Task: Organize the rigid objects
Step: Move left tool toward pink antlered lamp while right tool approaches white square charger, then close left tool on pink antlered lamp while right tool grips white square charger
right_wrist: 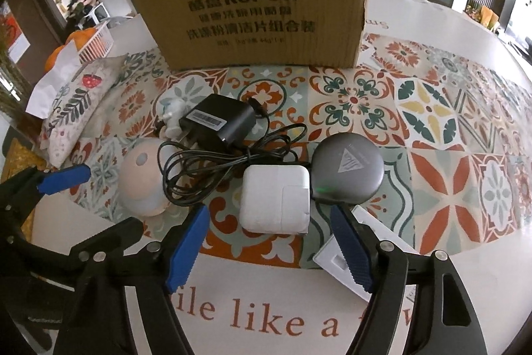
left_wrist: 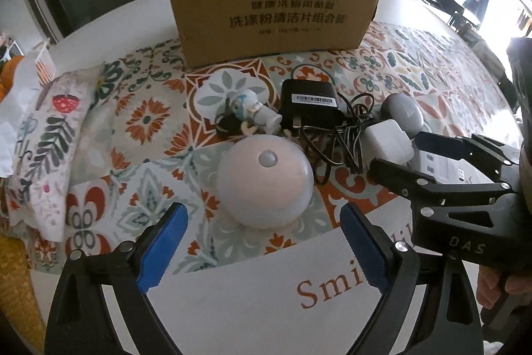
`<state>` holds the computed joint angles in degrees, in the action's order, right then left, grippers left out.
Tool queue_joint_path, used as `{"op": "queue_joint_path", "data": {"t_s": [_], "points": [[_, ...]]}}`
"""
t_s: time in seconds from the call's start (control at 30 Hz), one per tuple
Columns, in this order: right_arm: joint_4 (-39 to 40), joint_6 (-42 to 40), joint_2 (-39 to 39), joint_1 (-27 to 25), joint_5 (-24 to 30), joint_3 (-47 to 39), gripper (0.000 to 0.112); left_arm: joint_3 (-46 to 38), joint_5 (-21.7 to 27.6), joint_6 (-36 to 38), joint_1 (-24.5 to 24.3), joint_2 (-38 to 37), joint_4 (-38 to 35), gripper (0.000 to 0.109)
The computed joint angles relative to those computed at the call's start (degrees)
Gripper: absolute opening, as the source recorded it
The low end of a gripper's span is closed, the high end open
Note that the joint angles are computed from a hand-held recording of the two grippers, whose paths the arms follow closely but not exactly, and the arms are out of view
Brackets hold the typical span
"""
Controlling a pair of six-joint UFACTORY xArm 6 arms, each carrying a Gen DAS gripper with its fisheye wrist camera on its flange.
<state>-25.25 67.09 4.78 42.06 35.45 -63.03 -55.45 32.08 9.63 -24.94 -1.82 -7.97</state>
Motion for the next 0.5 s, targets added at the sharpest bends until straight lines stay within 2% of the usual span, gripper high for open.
{"op": "queue_joint_path", "data": {"t_s": [0.23,0.5], "points": [[2.31,-1.34,1.42,-0.92,-1.53,-0.03,0.065,-1.95,0.1,0.28,-0.21,2.97,0.14,0.093],[3.89,-2.43,2.79,-1.47,-1.56,-0.79,0.061,-3.68,-0.49,-0.13,-0.05,5.72,0.89,0.085]]}}
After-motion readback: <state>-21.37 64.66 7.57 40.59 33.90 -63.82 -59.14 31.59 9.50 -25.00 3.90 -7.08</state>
